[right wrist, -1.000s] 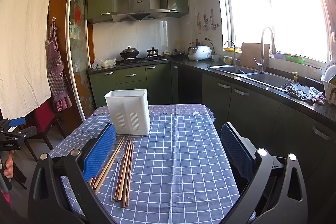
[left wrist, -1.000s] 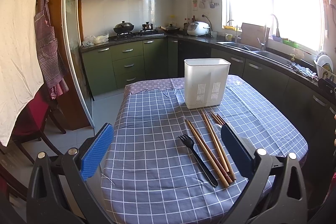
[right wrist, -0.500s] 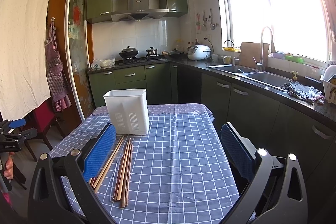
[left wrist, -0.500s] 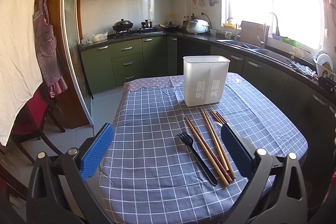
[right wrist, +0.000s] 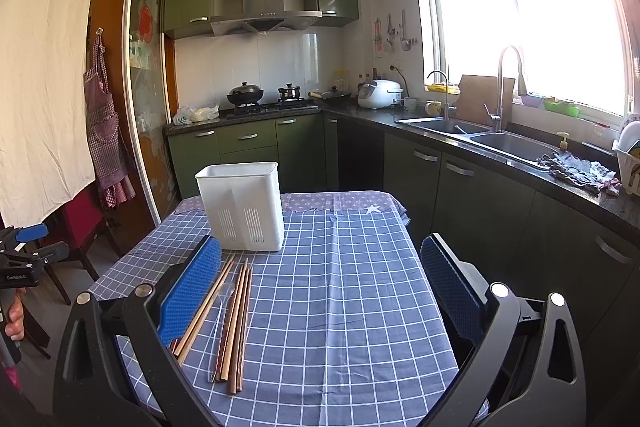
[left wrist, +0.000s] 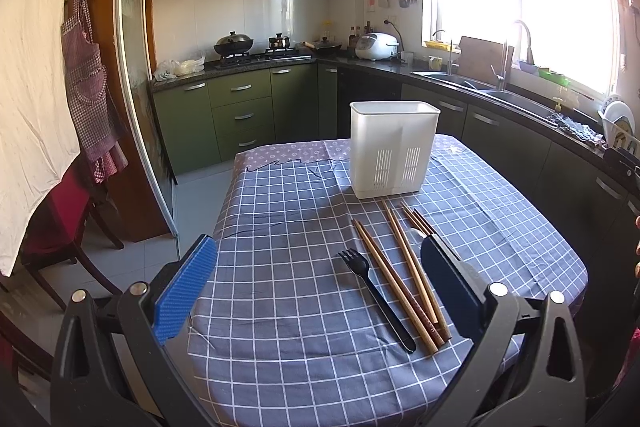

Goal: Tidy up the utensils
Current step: 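Grasp the black fork with the left tool while the right tool reaches toward the clear spoon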

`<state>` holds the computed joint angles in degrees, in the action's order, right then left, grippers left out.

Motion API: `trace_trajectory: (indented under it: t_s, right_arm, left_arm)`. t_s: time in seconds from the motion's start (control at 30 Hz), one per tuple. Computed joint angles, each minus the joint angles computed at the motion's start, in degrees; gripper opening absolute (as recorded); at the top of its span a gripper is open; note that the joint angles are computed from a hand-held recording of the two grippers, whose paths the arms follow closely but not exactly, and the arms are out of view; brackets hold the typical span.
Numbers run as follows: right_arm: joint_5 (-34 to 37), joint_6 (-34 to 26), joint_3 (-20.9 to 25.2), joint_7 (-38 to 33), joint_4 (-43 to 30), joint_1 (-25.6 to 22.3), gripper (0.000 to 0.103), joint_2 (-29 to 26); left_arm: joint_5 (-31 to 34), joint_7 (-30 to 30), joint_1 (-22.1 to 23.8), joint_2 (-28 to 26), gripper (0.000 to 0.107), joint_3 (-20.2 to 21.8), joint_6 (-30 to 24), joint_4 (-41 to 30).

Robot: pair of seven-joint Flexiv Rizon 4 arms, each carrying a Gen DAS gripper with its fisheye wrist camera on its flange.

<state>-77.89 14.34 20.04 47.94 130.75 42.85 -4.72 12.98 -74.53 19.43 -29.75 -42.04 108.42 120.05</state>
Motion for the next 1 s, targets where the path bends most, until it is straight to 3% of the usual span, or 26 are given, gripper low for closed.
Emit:
trace_trajectory:
  t_s: [0.17, 0.37, 0.63, 0.77, 1.0]
  right_arm:
    - [0.08, 3.26, -0.80, -1.59, 0.00, -1.24, 0.099, -0.09]
    - [-0.58, 12.24, -3.31, -7.53, -0.33, -5.43, 0.099, -0.45]
    - [-3.96, 34.85, -8.45, -13.67, 0.60, -15.42, 0.099, -2.03]
    - [4.03, 34.08, -8.68, -19.51, -1.37, -16.13, 0.099, -5.28]
    - [9.04, 46.68, -11.72, -27.94, -3.97, -18.53, 0.097, -10.62]
  left_arm:
    - [-0.87, 0.98, -0.62, -0.48, 0.097, 0.00, -2.31, -1.09]
    - [-6.85, 5.24, -4.40, -1.80, 0.097, 1.52, -10.44, -5.16]
    - [-16.87, 6.67, -18.63, -5.51, 0.097, 14.14, -31.81, -19.26]
    - [-18.34, 5.35, -25.27, -7.65, 0.097, 20.96, -42.67, -26.36]
    - [-20.80, -1.22, -34.75, -9.79, 0.092, 32.06, -56.39, -33.98]
